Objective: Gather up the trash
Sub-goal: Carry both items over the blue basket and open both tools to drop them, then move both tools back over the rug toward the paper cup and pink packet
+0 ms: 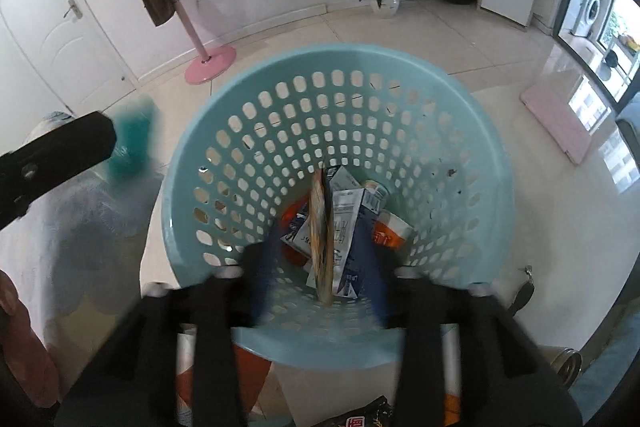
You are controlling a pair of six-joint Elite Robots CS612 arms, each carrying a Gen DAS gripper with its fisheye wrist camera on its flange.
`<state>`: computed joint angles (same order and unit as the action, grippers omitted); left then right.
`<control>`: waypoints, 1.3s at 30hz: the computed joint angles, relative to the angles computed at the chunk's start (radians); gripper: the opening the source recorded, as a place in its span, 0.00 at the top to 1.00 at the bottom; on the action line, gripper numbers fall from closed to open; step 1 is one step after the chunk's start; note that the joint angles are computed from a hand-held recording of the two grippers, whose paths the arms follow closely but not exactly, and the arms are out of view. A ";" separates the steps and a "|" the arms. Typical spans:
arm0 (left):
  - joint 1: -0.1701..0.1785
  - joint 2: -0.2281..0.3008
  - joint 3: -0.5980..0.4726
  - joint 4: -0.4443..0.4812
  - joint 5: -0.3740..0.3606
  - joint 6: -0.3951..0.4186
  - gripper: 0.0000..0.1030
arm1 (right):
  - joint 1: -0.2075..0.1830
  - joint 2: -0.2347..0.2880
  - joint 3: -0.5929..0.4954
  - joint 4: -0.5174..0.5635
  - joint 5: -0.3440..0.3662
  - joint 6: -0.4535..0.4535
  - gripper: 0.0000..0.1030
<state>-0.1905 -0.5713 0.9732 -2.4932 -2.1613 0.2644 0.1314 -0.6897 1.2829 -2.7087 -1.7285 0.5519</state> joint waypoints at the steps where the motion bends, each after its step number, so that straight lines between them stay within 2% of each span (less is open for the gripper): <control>1: 0.001 -0.001 0.000 0.003 -0.004 0.005 0.30 | 0.000 -0.004 0.009 -0.010 -0.005 0.005 0.45; 6: 0.007 -0.029 0.048 -0.049 -0.011 -0.009 0.30 | -0.002 -0.026 0.038 -0.044 -0.010 0.021 0.45; 12: 0.023 -0.064 0.096 -0.116 -0.021 -0.039 0.30 | 0.020 -0.049 0.046 -0.081 -0.037 -0.002 0.45; 16: 0.048 -0.092 0.134 -0.179 -0.037 -0.075 0.30 | 0.038 -0.064 0.049 -0.117 -0.043 -0.037 0.44; 20: 0.090 -0.116 0.182 -0.273 -0.045 -0.165 0.30 | 0.066 -0.068 0.037 -0.156 -0.048 -0.073 0.38; 23: 0.120 -0.133 0.219 -0.334 -0.038 -0.210 0.30 | 0.090 -0.063 0.014 -0.179 -0.041 -0.106 0.37; 29: 0.180 -0.174 0.297 -0.458 0.072 -0.287 0.30 | 0.143 -0.017 -0.077 -0.206 0.002 -0.166 0.32; 32: 0.204 -0.198 0.333 -0.499 0.184 -0.302 0.27 | 0.166 0.017 -0.136 -0.193 0.040 -0.183 0.31; 34: 0.217 -0.210 0.351 -0.527 0.270 -0.329 0.21 | 0.184 0.040 -0.175 -0.181 0.053 -0.203 0.27; 36: 0.232 -0.215 0.365 -0.556 0.337 -0.358 0.20 | 0.200 0.066 -0.217 -0.162 0.065 -0.222 0.22; 39: 0.256 -0.220 0.379 -0.582 0.420 -0.374 0.19 | 0.219 0.099 -0.275 -0.120 0.095 -0.254 0.22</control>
<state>0.0652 -0.7909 1.3526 -3.0749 -1.7417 -0.1093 0.3505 -0.5903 1.0080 -2.8286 -1.6337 0.2982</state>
